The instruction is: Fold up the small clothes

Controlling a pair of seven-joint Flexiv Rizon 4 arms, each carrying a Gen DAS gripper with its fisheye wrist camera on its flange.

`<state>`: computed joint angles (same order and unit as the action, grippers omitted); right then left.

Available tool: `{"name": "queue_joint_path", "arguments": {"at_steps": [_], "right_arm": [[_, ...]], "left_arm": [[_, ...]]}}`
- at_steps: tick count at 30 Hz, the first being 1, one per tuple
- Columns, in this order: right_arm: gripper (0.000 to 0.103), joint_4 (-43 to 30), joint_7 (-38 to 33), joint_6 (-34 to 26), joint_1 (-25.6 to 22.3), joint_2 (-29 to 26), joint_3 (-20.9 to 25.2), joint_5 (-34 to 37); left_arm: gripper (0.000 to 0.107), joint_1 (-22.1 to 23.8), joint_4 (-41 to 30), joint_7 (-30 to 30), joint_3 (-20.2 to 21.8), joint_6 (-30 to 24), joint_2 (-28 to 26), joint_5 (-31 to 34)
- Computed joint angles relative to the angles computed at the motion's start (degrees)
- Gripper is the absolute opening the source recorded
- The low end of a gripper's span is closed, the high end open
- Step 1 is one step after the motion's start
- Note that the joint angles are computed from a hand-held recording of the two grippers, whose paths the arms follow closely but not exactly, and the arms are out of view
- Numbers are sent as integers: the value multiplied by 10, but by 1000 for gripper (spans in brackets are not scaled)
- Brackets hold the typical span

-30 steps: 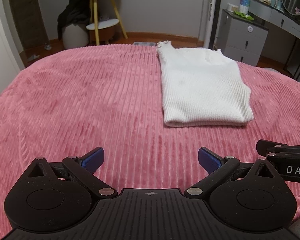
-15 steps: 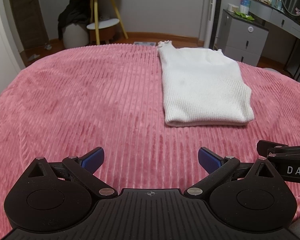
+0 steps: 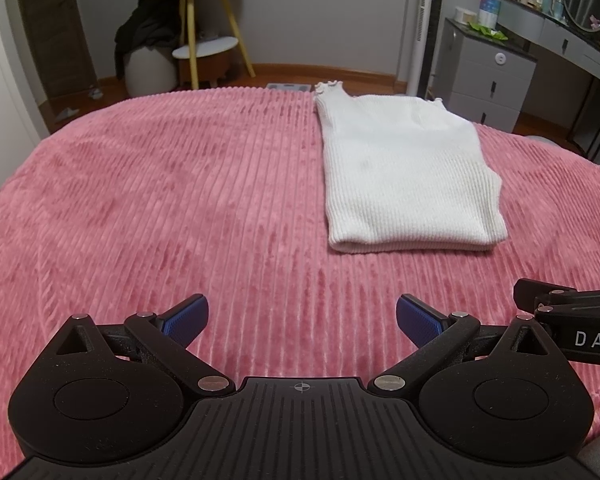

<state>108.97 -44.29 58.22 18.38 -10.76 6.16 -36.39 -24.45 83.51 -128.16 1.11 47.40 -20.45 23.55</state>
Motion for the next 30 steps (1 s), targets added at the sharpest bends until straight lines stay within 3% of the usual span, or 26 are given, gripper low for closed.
{"name": "queue_joint_path", "arguments": {"at_steps": [30], "right_arm": [[99, 3, 1, 1, 1, 3, 0, -9]], "left_arm": [[103, 0, 1, -9, 0, 1, 1, 6]]}}
